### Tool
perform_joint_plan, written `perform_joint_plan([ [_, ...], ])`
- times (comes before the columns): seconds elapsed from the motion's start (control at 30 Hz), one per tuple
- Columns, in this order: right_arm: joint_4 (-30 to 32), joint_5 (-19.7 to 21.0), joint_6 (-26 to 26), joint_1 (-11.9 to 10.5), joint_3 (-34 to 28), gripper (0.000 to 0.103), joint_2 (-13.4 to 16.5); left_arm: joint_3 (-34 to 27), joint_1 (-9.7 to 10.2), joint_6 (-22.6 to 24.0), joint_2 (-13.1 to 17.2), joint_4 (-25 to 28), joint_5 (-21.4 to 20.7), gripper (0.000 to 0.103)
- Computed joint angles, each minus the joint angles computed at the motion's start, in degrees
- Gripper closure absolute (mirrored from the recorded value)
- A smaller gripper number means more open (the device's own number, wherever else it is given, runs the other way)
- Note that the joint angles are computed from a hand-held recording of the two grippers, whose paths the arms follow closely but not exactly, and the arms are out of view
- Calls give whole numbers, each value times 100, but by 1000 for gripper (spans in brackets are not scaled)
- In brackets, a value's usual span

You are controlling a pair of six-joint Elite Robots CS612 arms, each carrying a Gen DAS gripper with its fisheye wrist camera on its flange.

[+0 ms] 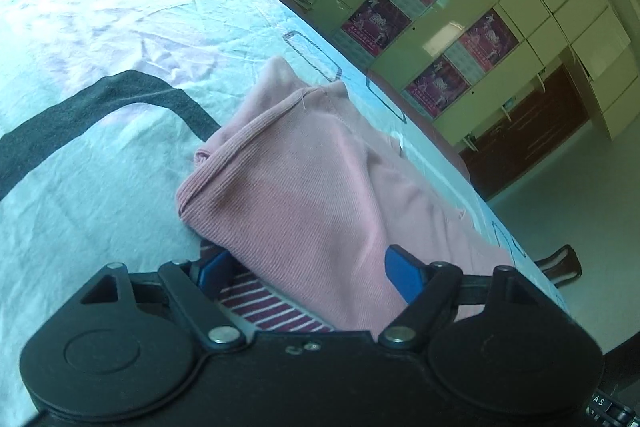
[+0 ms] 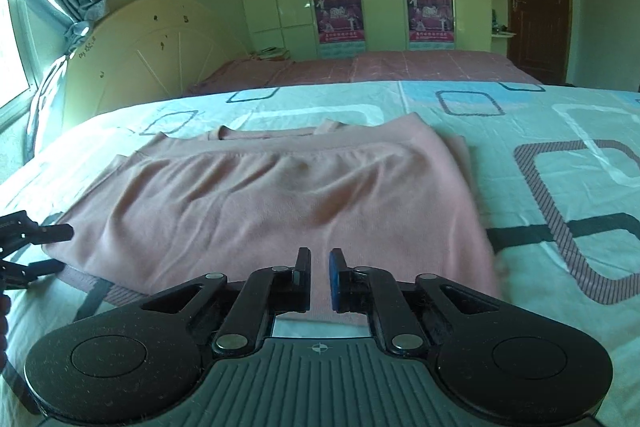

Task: Fold small clothes

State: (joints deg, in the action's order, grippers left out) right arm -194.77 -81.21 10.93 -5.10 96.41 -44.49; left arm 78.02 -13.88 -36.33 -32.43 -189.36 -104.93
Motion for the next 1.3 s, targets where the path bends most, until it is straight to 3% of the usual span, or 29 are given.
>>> perform_joint_plan([
  [0.17,389,221,-46,66,-563,97,238,-366,1,-186,218,-13,-20,24],
  [0.37,822,406,-85,162,-1168,97,489,-605,66,-445,364,-4,-164,37],
  [0.57,1240,450,-253,245,-1571,97,664,-751,172,-862,502,-52,-353,69],
  [0.63,1334,436,-340,279,-1688,97,721,-842,228,-1032,576,-19,-531,93],
  [0.7,1385,430,-359,304,-1780,97,772,-896,267,-1300,646,-268,-665,93],
  [0.83,1404,380,-555,367,-1897,97,848,-779,252,-1382,625,-917,-591,94],
  [0.93,1949,165,-853,435,-2057,97,981,-803,249,-1135,633,-613,-563,93],
  [1.07,1943,172,-625,430,-2100,98,1025,-861,305,-1489,720,-607,-724,87],
  [1.2,1899,248,-605,406,-2089,98,1035,-815,233,-1538,673,-605,-461,81],
  [1.3,1847,291,-542,394,-2088,98,1051,-740,171,-1656,611,-509,-93,88],
])
